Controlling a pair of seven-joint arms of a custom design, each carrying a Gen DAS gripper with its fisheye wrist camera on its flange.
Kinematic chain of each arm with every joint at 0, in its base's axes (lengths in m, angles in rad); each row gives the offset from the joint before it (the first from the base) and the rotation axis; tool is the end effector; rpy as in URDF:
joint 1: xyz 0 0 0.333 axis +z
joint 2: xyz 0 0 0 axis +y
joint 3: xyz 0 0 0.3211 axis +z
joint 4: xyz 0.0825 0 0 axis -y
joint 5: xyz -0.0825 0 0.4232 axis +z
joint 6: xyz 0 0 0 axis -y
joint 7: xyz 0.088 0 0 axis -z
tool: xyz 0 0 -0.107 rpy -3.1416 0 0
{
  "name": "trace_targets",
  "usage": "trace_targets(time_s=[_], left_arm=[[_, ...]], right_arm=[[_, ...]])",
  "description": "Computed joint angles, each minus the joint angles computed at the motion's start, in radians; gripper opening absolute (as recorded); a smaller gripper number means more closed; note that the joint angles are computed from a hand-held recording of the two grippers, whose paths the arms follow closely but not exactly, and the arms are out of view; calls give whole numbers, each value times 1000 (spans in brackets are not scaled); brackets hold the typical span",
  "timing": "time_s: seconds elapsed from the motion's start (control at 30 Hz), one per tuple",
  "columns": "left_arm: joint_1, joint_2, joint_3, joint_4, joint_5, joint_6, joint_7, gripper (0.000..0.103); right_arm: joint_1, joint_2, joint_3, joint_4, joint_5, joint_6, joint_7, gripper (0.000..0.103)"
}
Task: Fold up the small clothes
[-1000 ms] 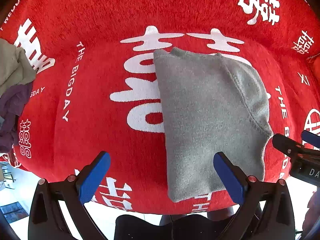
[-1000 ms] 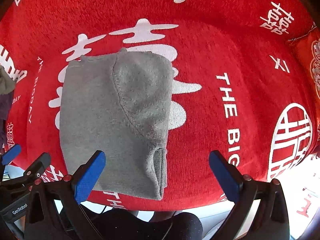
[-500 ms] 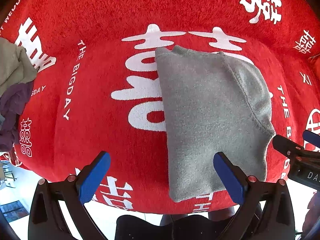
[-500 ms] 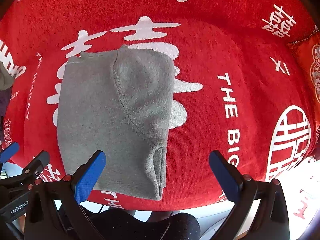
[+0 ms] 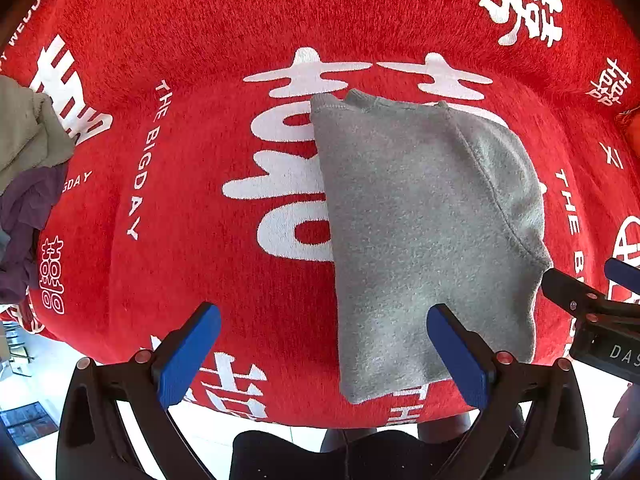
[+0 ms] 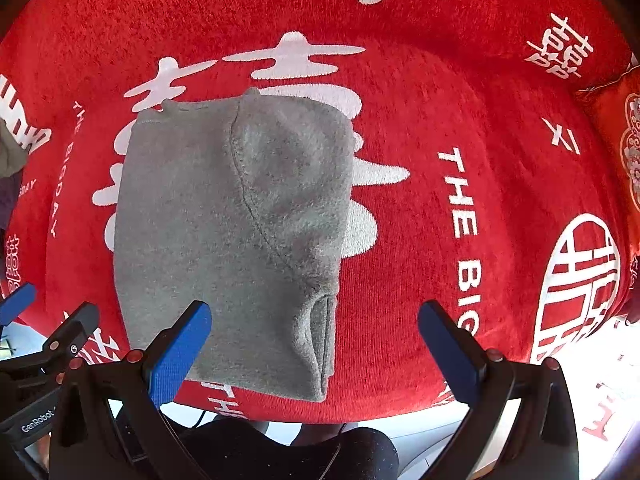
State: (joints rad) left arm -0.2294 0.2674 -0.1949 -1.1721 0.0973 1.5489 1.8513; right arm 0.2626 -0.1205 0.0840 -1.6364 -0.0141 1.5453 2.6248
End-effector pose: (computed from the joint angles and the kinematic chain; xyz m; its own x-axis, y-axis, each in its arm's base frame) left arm 0.6242 -0.2468 0.6641 -0.6299 -0.7730 -0.0749 -0.7669 0.6344 -0.0969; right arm 0.5192 0.1891 0.6627 -0.6504 -0.7595 -0.0133 -0.7588 0.6504 -0.0353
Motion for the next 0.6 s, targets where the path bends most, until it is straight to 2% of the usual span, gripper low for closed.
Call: trace_targets(time_s=[0.6], left_arm=[[1, -5, 0, -10, 0, -2, 0, 103]], right_arm=[[5, 8, 3, 7, -15, -9, 3, 103]])
